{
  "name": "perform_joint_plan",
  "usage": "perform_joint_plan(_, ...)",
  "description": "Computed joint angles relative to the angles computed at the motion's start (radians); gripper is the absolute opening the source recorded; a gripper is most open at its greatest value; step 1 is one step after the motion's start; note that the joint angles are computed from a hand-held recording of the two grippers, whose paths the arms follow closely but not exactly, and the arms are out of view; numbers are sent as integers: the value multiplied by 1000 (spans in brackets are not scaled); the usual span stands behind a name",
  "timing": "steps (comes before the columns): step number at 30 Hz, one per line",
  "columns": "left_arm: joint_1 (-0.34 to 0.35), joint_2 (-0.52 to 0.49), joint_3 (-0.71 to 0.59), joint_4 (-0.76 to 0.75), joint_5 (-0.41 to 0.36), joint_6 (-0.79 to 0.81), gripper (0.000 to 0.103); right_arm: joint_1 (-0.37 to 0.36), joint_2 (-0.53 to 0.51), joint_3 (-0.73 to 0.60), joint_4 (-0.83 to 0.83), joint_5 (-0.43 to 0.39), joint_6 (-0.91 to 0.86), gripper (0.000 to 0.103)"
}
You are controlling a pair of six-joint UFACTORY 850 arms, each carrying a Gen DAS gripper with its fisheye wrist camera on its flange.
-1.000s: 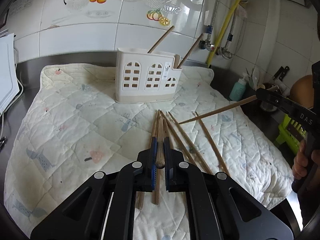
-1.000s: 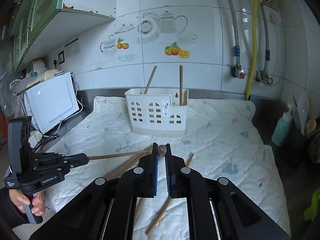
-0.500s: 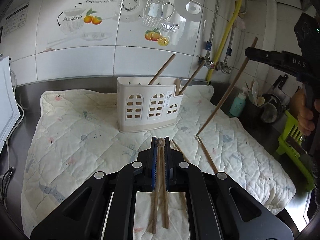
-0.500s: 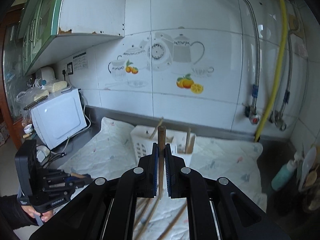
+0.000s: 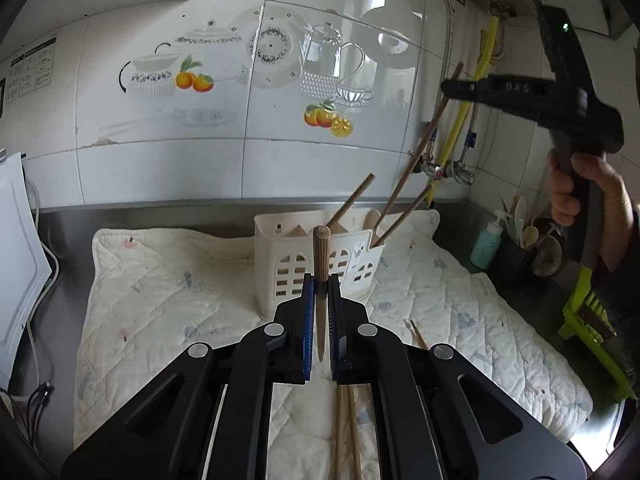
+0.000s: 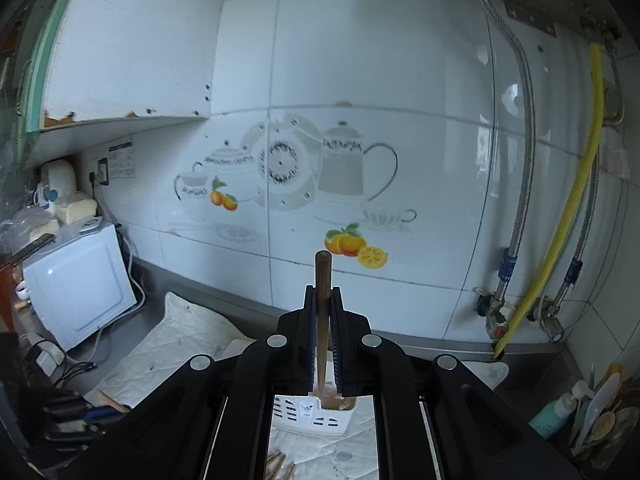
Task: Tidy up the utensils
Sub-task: 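Raise both held chopsticks upright over the white utensil holder, then open the right tool over the holder while the left tool releases its chopstick into it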
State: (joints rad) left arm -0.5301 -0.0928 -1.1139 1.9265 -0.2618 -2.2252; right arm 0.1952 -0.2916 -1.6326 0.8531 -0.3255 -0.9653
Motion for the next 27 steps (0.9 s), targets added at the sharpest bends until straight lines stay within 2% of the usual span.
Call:
perform_joint_plan(5, 15, 2, -64, 21, -30, 30, 5, 13, -85, -60, -226, 7, 224, 7)
perform_joint_plan(13, 43, -56, -221, 34, -74, 83, 4, 8, -147, -90, -313, -22, 314, 7)
perform_joint_plan(15, 45, -89, -265, 6, -107, 125, 4, 7, -152, -92, -318, -25, 319, 7)
perform_joint_plan(25, 88, -230, -402, -265, -48, 334, 5, 2, -142, -65, -292, -4, 271, 7)
perform_joint_plan(27, 95, -245, -412, -332, -30, 386, 5, 0, -136, -60, -272, -2, 251, 13)
